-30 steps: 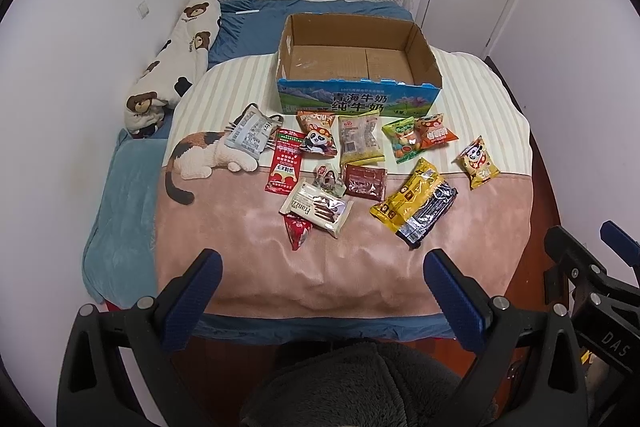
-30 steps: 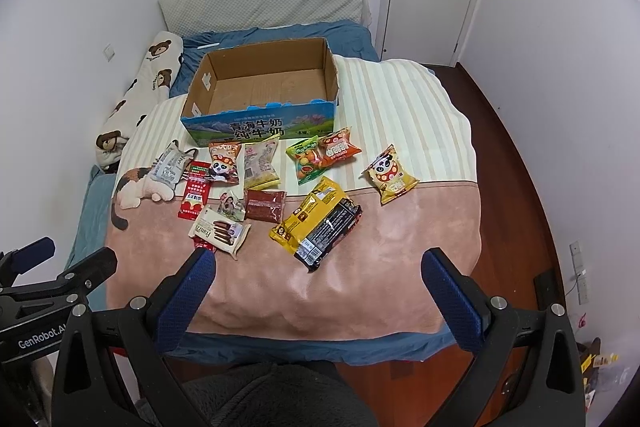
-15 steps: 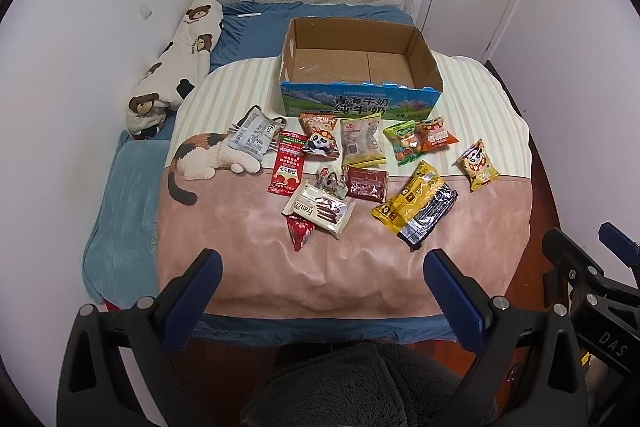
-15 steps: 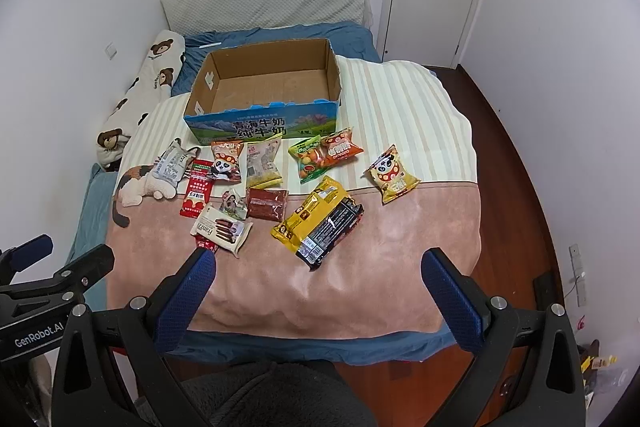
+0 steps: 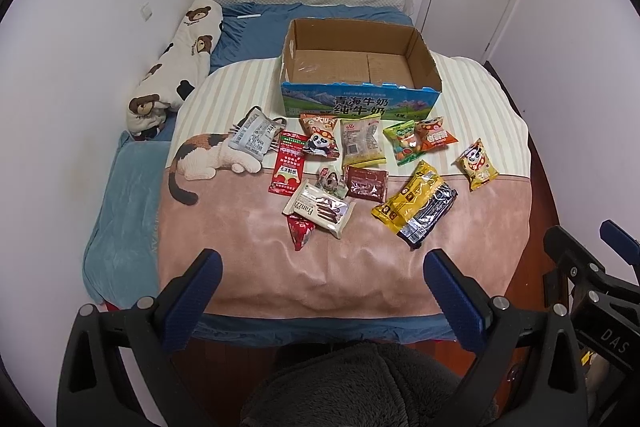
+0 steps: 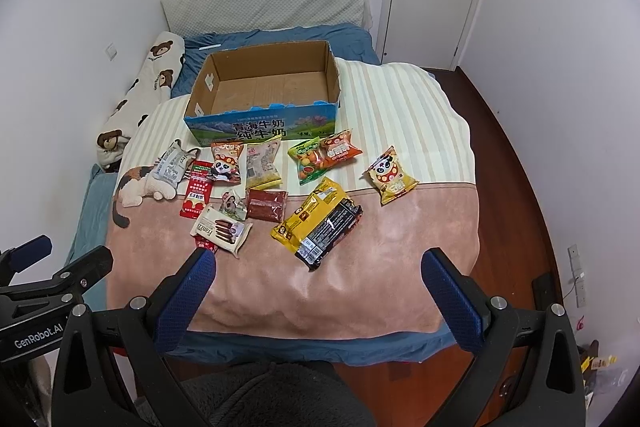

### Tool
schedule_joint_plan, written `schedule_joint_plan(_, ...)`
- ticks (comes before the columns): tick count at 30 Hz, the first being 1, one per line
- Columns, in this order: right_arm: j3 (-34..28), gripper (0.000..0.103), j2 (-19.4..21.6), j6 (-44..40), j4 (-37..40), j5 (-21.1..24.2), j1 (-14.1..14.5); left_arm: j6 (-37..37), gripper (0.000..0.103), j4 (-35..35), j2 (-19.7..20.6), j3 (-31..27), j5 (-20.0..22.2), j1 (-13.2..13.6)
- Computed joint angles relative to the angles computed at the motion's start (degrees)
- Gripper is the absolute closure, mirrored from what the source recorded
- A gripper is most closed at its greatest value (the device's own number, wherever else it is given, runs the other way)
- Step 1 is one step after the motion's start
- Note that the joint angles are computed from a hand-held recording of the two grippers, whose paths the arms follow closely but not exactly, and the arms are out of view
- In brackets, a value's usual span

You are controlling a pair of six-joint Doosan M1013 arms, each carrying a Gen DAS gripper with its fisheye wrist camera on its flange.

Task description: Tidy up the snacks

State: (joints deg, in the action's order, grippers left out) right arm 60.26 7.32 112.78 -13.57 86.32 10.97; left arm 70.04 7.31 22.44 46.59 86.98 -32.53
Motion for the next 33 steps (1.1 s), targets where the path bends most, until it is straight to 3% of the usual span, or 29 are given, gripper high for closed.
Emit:
schedule_joint_plan(25,-0.05,0.0,-0.1,0.24,-0.29,-0.23,0.41,0.25,0.0,-0.07,-0.3,0.47,-0.39,0.09)
schedule_joint_plan(33,0.87,0.0,0.79,1.95,2.47,-0.8,-1.79,-1.92,0.0,1.35,1.75,-1.55,-0.05,0.56)
